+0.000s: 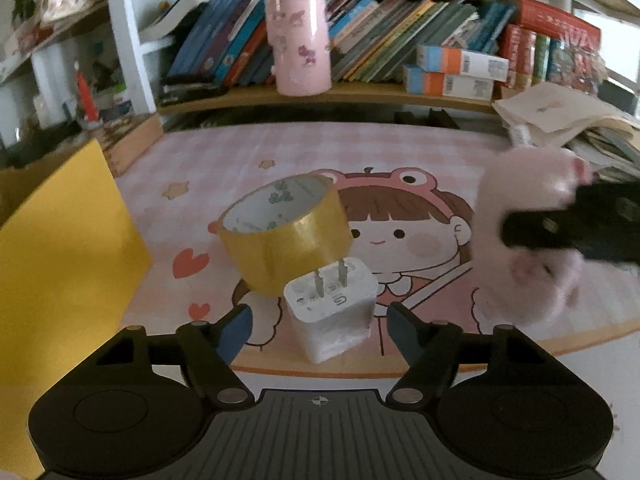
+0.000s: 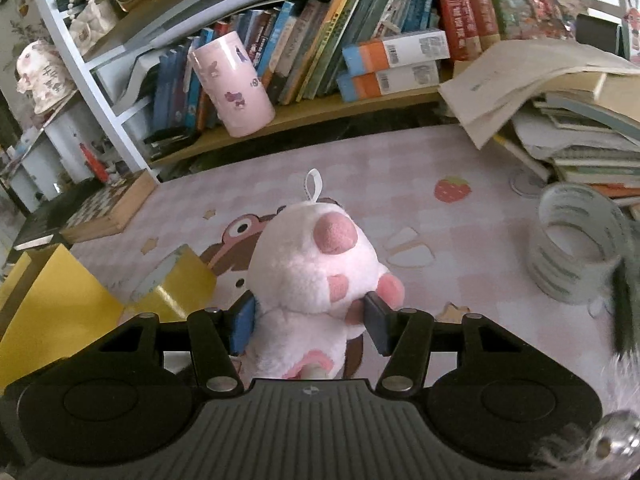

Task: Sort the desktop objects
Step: 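Close the left gripper on the white charger while the right gripper holds the pig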

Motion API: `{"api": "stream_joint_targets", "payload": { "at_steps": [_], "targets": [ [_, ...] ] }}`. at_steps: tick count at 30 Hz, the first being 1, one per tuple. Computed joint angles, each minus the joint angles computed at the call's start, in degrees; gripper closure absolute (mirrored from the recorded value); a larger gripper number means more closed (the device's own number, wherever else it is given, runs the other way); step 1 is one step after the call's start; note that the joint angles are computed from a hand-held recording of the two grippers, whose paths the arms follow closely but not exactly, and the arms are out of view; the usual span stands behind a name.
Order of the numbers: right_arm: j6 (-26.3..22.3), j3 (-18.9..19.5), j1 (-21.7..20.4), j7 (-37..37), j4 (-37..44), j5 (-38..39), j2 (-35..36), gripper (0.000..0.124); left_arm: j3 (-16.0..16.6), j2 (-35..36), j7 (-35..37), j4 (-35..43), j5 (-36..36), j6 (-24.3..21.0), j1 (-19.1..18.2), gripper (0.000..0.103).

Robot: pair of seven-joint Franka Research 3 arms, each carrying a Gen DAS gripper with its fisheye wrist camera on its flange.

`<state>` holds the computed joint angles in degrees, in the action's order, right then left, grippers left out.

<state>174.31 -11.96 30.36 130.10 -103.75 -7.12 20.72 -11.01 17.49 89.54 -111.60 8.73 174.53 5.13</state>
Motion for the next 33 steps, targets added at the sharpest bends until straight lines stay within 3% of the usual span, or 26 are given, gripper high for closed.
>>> {"api": "stream_joint_targets", "payload": {
  "at_steps": [2,5,8,14,19,22,27,33],
  "targets": [
    [0.04,-2.64,2.50,2.12,-1.60,-2.15,-1.11,0.071,1.76,0.50,-1.95,0.43,1.28,-0.12,-1.64,0.040],
    [-0.31,-7.02,6.45,7.09,-3.96,-7.62,-2.61,0.071,0.52,0.94,-1.63,0.74,0.48,-0.64,-0.53,0.059],
    [-1.34,-8.09,7.49,10.92,-5.47,-12.54,-3.82,0.071,-1.12,0.73,-0.49,0.23,-0.78,-0.44,1.08,0.059],
    [-1.26,-4.87,4.94,14.99,-7.55,-18.24,-5.84,0.071,-6.38,-2.21,6.04,-2.65,-8.46,-1.44,6.41,0.059],
    [-0.37,-2.76,3.35,17.88,-10.16,-24.27,-8.51,0.071,-13.19,-7.65,18.66,-7.24,-24.76,-2.47,13.31,0.059],
    [-1.03,-1.52,2.48,19.72,-11.95,-28.12,-10.60,0.071,-15.25,-11.49,27.59,-9.78,-35.56,-3.65,15.65,0.059],
    [-1.98,1.62,0.13,22.77,-14.78,-31.68,-13.82,0.071,-13.58,-17.24,38.27,-13.17,-48.79,-5.44,14.59,0.059],
    [-1.98,6.41,-3.26,25.28,-17.84,-31.09,-17.06,0.070,-8.44,-22.08,40.54,-15.32,-55.47,-10.76,10.79,0.059]
  ]
}}
